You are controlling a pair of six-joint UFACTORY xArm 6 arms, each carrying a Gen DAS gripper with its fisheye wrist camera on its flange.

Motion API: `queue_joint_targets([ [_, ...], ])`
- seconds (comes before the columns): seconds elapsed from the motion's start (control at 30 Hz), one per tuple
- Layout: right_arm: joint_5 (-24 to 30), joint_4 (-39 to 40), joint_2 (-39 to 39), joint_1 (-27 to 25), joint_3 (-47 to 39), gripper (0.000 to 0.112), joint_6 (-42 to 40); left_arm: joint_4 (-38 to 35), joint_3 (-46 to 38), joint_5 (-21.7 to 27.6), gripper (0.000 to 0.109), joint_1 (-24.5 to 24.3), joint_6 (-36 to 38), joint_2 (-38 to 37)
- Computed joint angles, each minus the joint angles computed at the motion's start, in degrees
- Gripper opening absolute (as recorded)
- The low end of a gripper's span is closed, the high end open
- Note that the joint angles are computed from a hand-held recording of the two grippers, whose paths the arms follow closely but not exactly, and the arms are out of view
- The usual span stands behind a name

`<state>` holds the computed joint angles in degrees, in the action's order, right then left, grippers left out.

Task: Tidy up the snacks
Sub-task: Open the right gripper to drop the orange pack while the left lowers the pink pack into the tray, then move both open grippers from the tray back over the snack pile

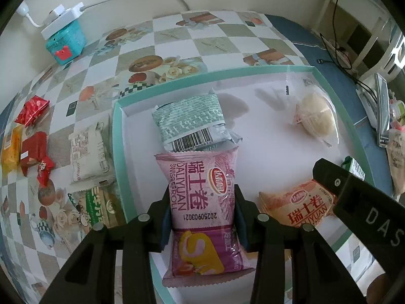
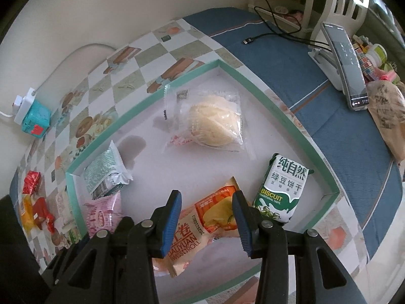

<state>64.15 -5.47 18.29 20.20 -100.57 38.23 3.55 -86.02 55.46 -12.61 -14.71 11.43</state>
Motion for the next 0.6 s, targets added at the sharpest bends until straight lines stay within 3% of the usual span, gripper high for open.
queue_joint_targets([
  [0.07,0.3,-0.3,0.2,0.0,-0.3,0.056,0.3,-0.5,-0.7,0.8,0.051,0.4,-0.2,0.2],
  [0.1,0.5,-0.5,0.3,0.1,-0.4,0.064,0.4,-0.9,-1.0,1.1,0.064,0.7,-0.2,0.2],
  [0.13,0.7,-0.7,0.3,0.1,-0.6,0.065,0.4,-1.5,-1.3,1.3,0.074,1.0,-0.2,0.2],
  [0.37,1.1,-1.2,0.3,0.2,-0.8,0.072,1.3,-2.4,-3.3,3.5,0.080,3.2,-1.6,-0.1],
  [0.6,0.4,-1.8,0.0,0.7,-0.8,0.088,1.3,0.6,-3.4,6.3,0.087,6.6,-7.2,-2.0],
])
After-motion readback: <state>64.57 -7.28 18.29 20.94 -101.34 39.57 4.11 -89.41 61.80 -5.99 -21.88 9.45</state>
